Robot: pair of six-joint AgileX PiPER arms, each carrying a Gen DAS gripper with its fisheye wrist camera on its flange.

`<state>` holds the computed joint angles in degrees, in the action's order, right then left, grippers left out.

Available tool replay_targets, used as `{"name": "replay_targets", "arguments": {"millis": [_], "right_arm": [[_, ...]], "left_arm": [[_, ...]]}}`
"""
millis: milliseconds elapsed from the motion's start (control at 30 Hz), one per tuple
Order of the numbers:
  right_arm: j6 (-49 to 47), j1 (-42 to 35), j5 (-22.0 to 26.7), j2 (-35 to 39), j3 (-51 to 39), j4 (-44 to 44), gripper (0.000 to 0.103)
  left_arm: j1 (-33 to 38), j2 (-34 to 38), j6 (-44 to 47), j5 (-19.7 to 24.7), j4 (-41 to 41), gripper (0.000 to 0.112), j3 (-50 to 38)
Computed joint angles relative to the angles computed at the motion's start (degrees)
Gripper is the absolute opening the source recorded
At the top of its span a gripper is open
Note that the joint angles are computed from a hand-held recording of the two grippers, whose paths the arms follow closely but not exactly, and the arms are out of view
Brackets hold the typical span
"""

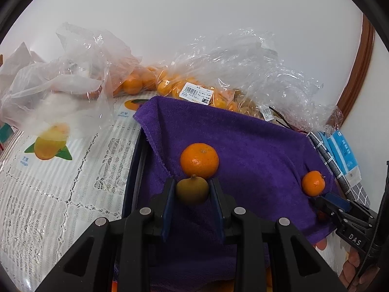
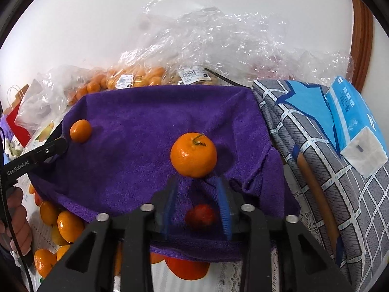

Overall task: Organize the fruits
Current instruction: 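Place the red apple on the towel with the right tool while the left places yellow fruit, then withdraw both open tools from the tray toward the loose oranges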

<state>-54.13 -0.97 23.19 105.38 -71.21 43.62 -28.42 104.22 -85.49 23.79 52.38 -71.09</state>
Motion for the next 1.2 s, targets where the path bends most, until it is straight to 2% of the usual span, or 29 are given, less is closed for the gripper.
{"name": "replay_targets", "arguments": {"millis": [100, 167, 233, 300, 400, 533, 600, 700, 800, 933, 1067, 1100, 1133, 1200], "right_arm": [[-2.5, -0.1, -0.7, -1.1, 1.1, 2.3, 0.060], [-4.1, -0.2, -1.2, -2.0, 2.1, 4.1, 0.063], [-7.0, -0.4, -1.9, -3.0, 3.3, 7.4, 0.065], [-8.8, -0.7, -2.0, -3.6, 4.2, 9.9, 0.065], [-7.8, -1.0, -0.5, -3.8, 4.1, 8.8, 0.064], [-15.7, 0.5, -5.9, -6.2, 7.9, 15.7, 0.064], [-15.5, 1.3, -7.8, -7.3, 9.0, 15.0, 0.064], [-10.4, 0.6, -3.9, -7.5, 7.8, 10.0, 0.064], [-10.1, 0.1, -1.8, -7.7, 7.5, 10.2, 0.060], [-12.9, -0.6, 0.4, -9.0, 8.5, 12.9, 0.059], [-12.3, -1.3, 3.5, -10.0, 9.7, 12.6, 0.059], [-12.9, -1.4, 4.2, -10.5, 10.3, 12.9, 0.059], [-14.3, -1.6, 4.7, -11.1, 11.2, 14.0, 0.059], [-17.0, -1.7, 5.5, -12.4, 13.4, 15.8, 0.058]], "left_arm": [[-0.1, -0.3, 0.0, -0.5, 0.2, 0.035, 0.2], [-0.6, -0.6, -2.2, -0.2, 2.8, 0.047, 0.6], [-1.6, -1.1, -5.4, 0.6, 6.5, 0.051, 1.2], [-3.0, -1.5, -9.5, 2.8, 11.1, 0.052, 1.6], [-3.8, -2.7, -15.5, 3.1, 17.2, 0.052, 3.4], [-4.2, -3.4, -18.4, 3.4, 19.8, 0.052, 4.5], [-3.9, -3.7, -18.3, 2.6, 19.3, 0.052, 4.9], [-3.7, -4.6, -21.1, 2.2, 21.1, 0.052, 6.2], [-3.4, -5.8, -22.0, 0.6, 22.0, 0.050, 7.6], [-4.2, -7.8, -16.0, 2.2, 15.3, 0.050, 8.4], [-5.2, -12.1, -16.7, 0.4, 11.0, 0.049, 13.6], [-6.7, -13.8, -20.2, 1.5, 13.7, 0.050, 15.7], [-9.1, -15.2, -22.5, 5.0, 15.3, 0.050, 17.4], [-12.8, -17.3, -23.1, 9.5, 15.1, 0.050, 19.7]]}}
